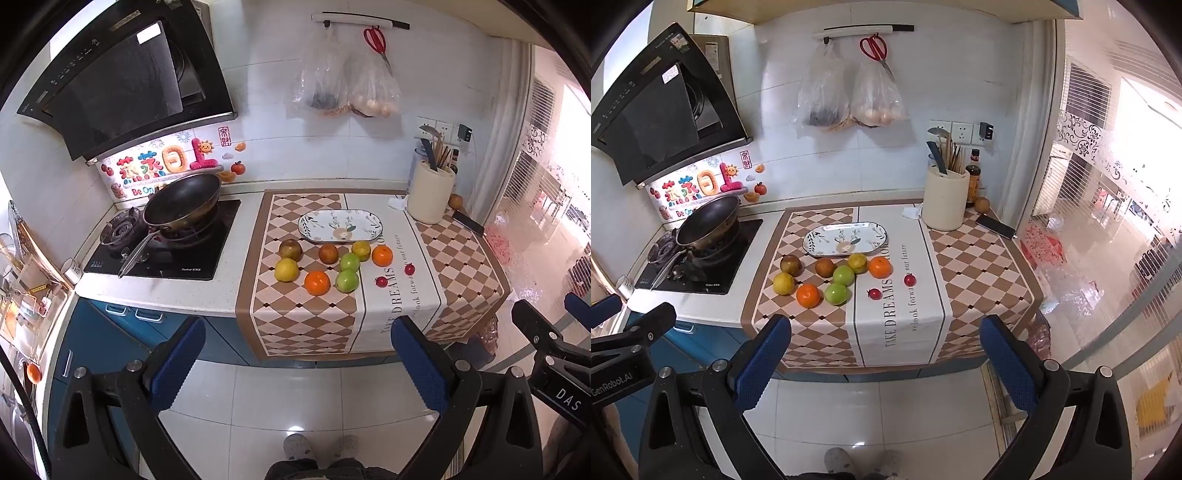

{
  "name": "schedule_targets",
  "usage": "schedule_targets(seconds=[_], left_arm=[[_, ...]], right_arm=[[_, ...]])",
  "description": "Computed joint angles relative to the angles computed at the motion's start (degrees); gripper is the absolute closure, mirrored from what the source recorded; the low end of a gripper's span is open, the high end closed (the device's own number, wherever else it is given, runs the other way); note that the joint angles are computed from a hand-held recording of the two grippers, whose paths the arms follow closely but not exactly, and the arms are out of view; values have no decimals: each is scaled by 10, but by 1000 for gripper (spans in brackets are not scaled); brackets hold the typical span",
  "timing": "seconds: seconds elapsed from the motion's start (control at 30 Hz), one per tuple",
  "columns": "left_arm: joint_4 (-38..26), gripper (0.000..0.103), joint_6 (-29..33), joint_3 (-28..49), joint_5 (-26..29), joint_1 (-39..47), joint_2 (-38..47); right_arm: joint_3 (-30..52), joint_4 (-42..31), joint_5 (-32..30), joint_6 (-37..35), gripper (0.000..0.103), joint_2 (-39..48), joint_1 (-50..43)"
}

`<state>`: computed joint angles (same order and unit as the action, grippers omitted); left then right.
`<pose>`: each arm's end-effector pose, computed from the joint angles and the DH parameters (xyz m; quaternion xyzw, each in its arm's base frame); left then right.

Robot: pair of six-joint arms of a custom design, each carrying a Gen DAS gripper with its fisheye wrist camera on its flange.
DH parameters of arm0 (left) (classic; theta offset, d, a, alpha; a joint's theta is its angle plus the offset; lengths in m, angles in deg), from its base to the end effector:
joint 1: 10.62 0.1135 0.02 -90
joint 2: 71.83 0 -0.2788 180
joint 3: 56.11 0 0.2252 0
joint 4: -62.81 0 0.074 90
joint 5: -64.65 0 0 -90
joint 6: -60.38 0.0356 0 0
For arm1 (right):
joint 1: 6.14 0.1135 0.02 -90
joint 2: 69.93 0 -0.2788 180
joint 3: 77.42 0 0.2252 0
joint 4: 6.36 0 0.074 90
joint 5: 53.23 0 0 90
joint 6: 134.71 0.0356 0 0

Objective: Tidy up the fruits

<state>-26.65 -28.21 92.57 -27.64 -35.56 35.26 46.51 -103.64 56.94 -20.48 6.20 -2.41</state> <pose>0.3124 -0.1437 0.4482 0.2057 0.9101 -0.0550 0.3556 0.1747 -0.0009 0.4693 0.2240 0.8981 -0.0770 0.3705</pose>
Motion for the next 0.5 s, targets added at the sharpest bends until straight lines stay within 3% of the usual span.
schedule_targets(seconds=[0.13,0.2,0.33,0.5], left_arm=[[-2,0,-16,-3,-17,-21,-5],[-28,0,-9,48,-12,-13,19],[-42,0,-13,77,-17,-20,32],[-27,0,-9,47,-10,-13,17]], right_arm=[[3,-2,2,0,0,1,0],[2,-2,3,1,0,1,1],[3,-2,-2,-1,0,1,-3],[3,-2,-1,-1,0,0,-2]])
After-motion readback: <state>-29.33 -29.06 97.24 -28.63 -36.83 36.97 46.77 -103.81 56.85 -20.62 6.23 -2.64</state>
